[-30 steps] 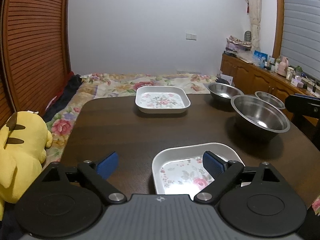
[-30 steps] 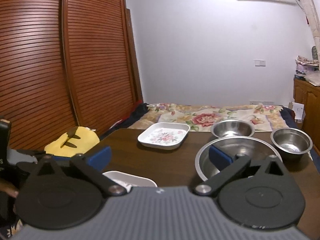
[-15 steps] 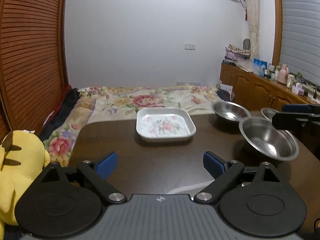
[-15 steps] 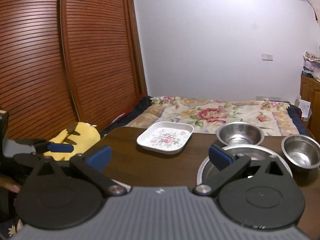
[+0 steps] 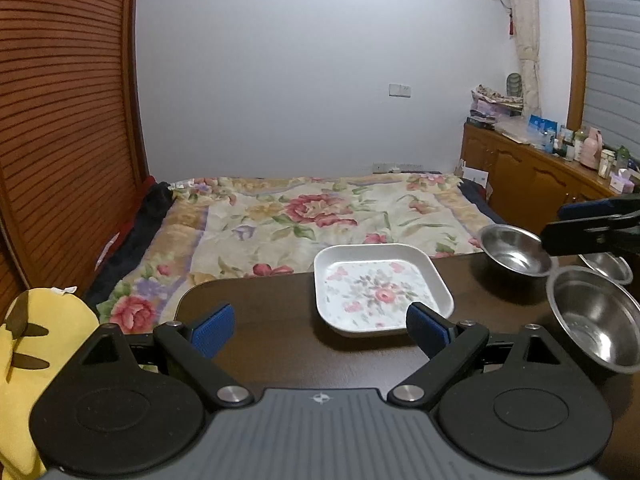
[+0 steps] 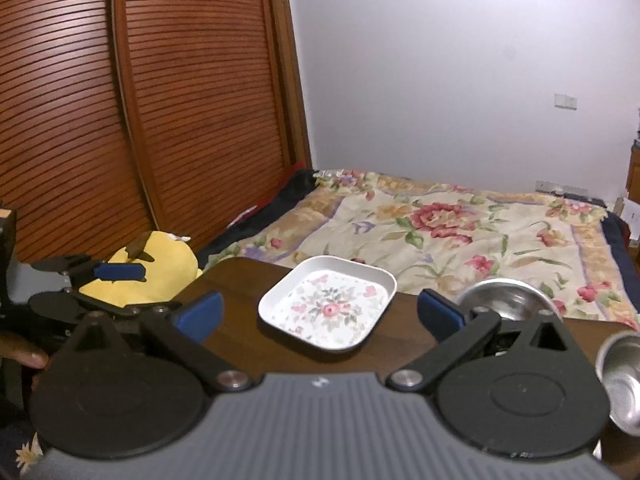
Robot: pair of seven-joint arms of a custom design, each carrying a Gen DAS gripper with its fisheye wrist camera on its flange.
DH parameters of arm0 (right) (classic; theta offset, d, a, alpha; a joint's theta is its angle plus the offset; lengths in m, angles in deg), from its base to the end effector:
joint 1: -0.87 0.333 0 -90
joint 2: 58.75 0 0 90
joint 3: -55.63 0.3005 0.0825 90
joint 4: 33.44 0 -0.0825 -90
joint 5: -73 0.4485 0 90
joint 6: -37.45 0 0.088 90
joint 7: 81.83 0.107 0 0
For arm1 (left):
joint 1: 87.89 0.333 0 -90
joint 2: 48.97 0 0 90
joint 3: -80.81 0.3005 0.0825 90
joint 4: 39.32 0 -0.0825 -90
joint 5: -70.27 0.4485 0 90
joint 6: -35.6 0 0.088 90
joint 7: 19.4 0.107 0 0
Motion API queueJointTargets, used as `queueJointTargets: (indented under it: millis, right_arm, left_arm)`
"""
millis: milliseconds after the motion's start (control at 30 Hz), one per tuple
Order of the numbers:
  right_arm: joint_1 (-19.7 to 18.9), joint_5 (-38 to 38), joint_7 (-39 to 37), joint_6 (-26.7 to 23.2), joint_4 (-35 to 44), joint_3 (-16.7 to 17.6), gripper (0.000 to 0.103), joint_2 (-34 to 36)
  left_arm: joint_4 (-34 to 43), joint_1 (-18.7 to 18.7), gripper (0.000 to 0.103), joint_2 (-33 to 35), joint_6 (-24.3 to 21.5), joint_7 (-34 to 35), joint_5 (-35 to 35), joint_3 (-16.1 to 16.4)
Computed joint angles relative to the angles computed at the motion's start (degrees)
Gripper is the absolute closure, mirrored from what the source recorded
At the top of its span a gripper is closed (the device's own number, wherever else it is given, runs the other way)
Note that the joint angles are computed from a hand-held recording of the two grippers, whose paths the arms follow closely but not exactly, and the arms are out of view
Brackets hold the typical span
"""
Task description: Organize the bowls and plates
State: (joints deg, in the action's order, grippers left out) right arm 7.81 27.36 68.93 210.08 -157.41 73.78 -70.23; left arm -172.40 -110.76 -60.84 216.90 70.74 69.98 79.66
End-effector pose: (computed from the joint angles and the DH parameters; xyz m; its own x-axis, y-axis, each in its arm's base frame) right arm 0.5149 0.3097 0.5417 0.2217 -0.9662 -0.1317 -0.4824 0.0086 -0.8759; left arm 0.5315 -0.2369 0.5051 -0.4054 -0.9141 -0.0019 -0.4552 0.2037 -0.8668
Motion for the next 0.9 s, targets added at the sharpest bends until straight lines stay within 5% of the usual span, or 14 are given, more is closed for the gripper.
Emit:
queueJointTargets:
  millis: [167,267,400,700,900]
  right_arm:
    - [5.7,13.3,-11.4,-2.5,5.2,-5.2,0.017,6.9]
    - [7.2,12.3,-8.4,-5.3,8.8,-7.2,0.026,10.6]
    - [10.0,15.9,-11.7,-9.2,12.8,-9.8,0.040,14.4]
    - [15.2,22.2,-22.1,-20.8,20.5,-14.2,0.058,19.7]
    - [15.0,29.8,-28.5,-23.1,22.6,-14.8,0.068,21.2]
  left_arm:
    - [5.0,-4.0,0.013,5.4,-0.9,7.2,-7.0,3.4]
    - [8.8,-6.0,0.021,8.9,-2.3,14.6,-16.1,4.5]
    - [12.9,-1.9,0.027,13.0,-3.8,6.4,-7.7,1.6]
    - [17.9,5.2,0.043,17.8,-7.0,9.8,-11.1,-5.6]
    - [20.0,10.9,0.066,19.7,-9.9,12.3,-13.8,-11.3]
